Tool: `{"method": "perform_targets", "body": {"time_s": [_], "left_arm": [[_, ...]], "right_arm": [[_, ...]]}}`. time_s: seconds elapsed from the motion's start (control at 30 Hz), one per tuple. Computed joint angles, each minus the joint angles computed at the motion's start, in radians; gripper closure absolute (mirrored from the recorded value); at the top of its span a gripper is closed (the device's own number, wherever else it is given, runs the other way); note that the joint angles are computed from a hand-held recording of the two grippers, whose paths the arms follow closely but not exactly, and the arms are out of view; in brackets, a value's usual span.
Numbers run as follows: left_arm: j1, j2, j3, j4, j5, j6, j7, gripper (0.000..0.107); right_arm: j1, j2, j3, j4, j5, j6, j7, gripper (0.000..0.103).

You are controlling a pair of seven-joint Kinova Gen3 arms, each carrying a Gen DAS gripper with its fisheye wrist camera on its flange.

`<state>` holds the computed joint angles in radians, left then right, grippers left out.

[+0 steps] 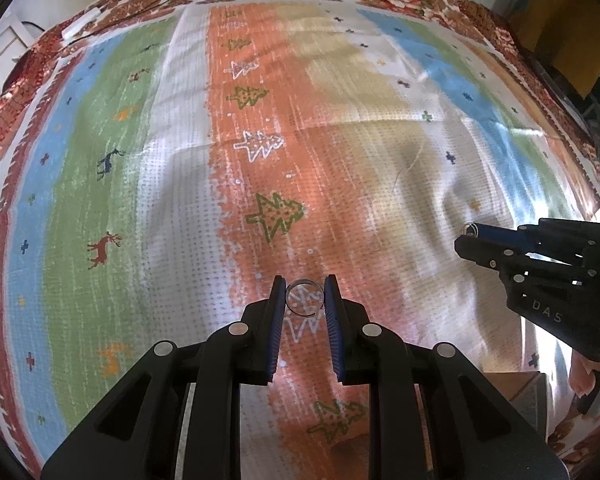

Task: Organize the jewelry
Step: 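Carry the ring and earring over the tin and open both tools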

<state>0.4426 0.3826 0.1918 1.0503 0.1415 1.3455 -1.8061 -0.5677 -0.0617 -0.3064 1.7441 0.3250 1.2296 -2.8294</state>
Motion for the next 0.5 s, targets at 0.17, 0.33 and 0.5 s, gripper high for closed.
{"method": "perform_targets", "body": {"time_s": [0.17, 0.33, 0.5], "left_arm": [[-0.012, -0.041, 0.008, 0.026, 0.028, -0.013, -0.014, 0.088], [-0.037, -0.105, 0.018, 0.070, 0.078, -0.028, -0.037, 0.088], [-0.069, -0.179, 0.022, 0.121, 0.143, -0.045, -0.067, 0.088]], "right_arm": [[-0.023, -0.029, -0.045, -0.031, 0.051, 0.024, -0.074, 0.087], [-0.063, -0.037, -0.107, -0.067, 0.126, 0.096, -0.156, 0.087], [-0.116, -0.044, -0.143, -0.084, 0.173, 0.146, -0.212, 0.087]]}}
